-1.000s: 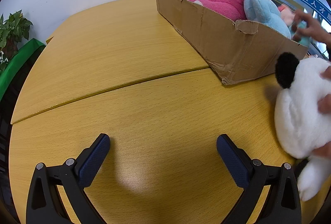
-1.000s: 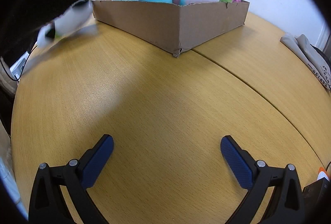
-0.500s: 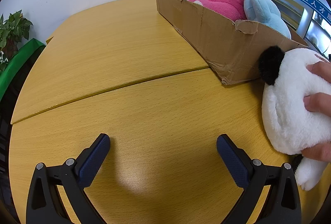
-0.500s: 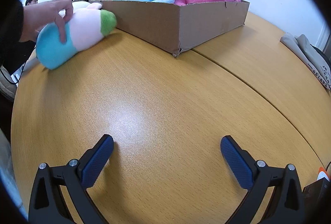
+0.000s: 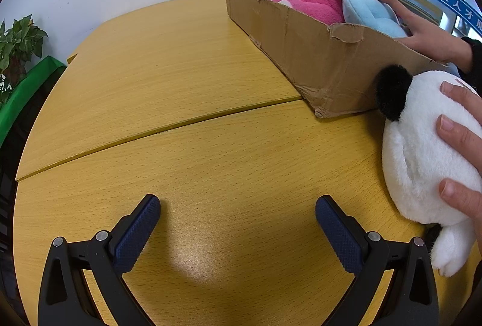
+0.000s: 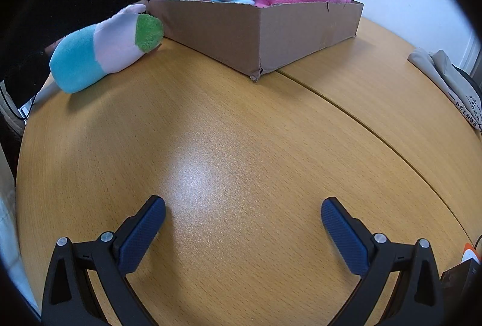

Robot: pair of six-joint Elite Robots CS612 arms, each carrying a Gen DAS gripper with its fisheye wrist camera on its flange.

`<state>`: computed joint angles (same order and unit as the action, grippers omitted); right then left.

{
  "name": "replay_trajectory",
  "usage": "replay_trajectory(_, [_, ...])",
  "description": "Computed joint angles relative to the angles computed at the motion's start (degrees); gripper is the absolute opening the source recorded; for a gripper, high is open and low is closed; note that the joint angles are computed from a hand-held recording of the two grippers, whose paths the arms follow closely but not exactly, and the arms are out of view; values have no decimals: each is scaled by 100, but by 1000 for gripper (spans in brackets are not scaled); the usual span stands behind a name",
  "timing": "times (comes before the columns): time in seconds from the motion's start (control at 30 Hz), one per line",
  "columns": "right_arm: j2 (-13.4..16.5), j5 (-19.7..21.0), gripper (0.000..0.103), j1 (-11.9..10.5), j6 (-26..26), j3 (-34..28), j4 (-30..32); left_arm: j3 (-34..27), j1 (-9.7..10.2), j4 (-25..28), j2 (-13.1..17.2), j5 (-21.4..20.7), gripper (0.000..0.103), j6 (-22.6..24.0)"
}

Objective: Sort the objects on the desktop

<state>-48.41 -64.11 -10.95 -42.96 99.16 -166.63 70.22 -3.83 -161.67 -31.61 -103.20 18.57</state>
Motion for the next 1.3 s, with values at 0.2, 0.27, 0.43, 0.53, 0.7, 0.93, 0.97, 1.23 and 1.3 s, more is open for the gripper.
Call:
replay_trajectory(0.2, [3, 3, 103, -2, -6, -1, 2, 354, 117, -107, -221, -65, 103, 99])
replay_trajectory(0.27, [4, 2, 103, 0, -3, -2, 1, 356, 110, -116, -216, -61, 103, 93])
replay_trajectory(0.43, [7, 1, 103, 4, 2, -11, 7, 327, 98, -112, -193, -54, 103, 82])
replay_trajectory(0.53, [9, 2, 103, 4, 2, -15, 10, 411, 142, -112, -268, -78, 103, 120])
replay_trajectory(0.7, [15, 5, 103, 2, -5, -28, 22, 468, 208, -69, -354, -114, 103, 177])
replay_trajectory(0.93, [31, 12, 103, 0, -11, -48, 27, 294, 243, 67, -306, -128, 103, 212])
replay_trajectory(0.97, [33, 12, 103, -1, -12, -51, 29, 368, 238, 25, -338, -129, 103, 206])
replay_trajectory(1.23, [41, 18, 103, -4, -19, -69, 43, 482, 242, -30, -394, -133, 103, 210])
replay_trajectory(1.3, [42, 19, 103, -5, -21, -73, 47, 483, 242, -35, -391, -132, 103, 211])
